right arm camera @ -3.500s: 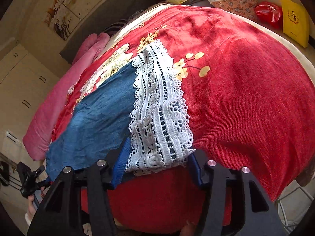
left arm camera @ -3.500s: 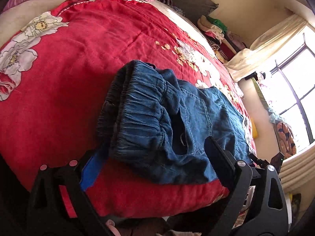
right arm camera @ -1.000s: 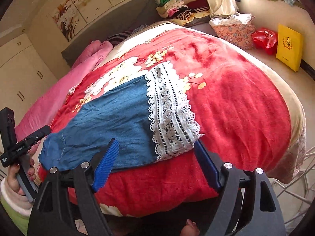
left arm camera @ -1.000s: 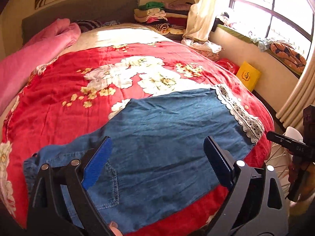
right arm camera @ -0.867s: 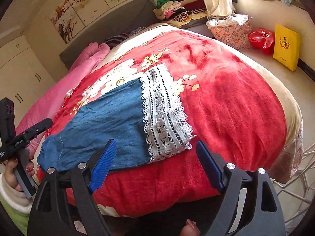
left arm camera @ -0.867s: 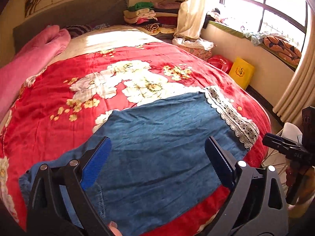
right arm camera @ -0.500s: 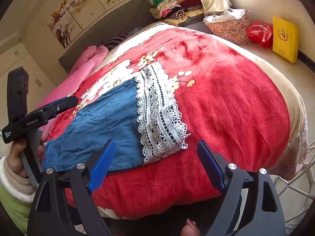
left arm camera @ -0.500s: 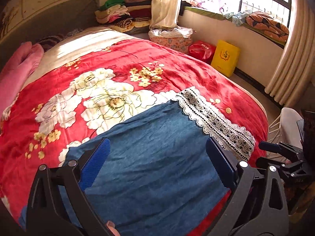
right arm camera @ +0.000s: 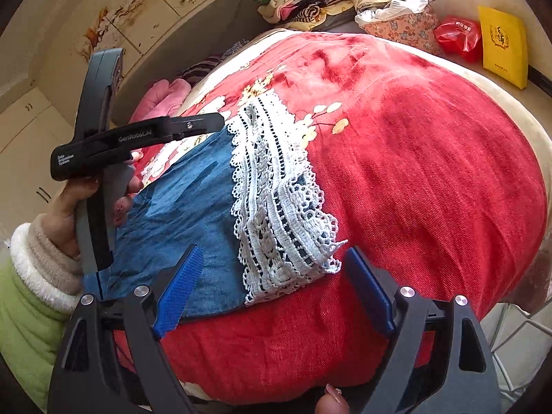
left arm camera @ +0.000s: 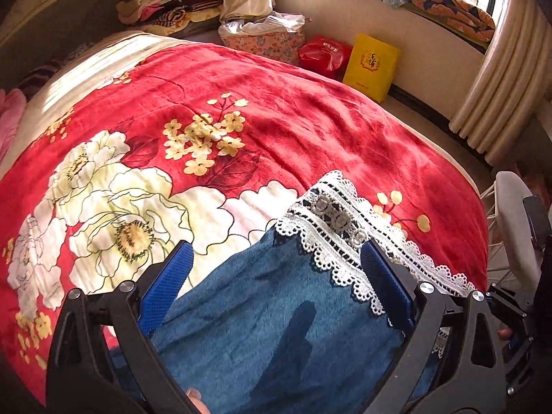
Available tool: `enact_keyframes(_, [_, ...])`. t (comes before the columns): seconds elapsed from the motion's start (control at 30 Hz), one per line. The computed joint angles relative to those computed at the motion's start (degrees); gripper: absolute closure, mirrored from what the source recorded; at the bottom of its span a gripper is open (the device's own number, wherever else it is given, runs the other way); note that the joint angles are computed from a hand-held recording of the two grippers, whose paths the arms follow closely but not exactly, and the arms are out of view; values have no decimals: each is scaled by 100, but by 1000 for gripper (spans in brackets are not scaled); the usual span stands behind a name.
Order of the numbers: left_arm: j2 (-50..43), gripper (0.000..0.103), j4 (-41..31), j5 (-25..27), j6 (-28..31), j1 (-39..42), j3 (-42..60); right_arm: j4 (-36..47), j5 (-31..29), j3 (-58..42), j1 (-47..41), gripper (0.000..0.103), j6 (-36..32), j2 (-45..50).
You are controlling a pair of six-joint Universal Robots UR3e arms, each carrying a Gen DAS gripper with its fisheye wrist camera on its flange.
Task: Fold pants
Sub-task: 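Grasp the lace-trimmed hem with the left gripper and lift it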
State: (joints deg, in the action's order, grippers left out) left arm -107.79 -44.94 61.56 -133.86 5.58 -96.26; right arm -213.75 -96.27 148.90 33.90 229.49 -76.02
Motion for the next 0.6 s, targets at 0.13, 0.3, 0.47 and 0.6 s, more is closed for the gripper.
enact_keyframes(0.13, [-463,12,-411,16,174,-245,600,-354,166,119,-166,20,-28,163])
enact_keyframes(0.3, [-960,12,-832,80,501,-473,1214,-323,141,49,-144,29,-77,220])
enact_keyframes(0.47, [-1318,39,-1802,-286,884,-495,1826,-313,143,-56,-185,48,-27,332])
enact_keyframes(0.6, [-1312,59,-1907,-261,1037,-558,1758,-235,124,-180,-188,61,-43,391])
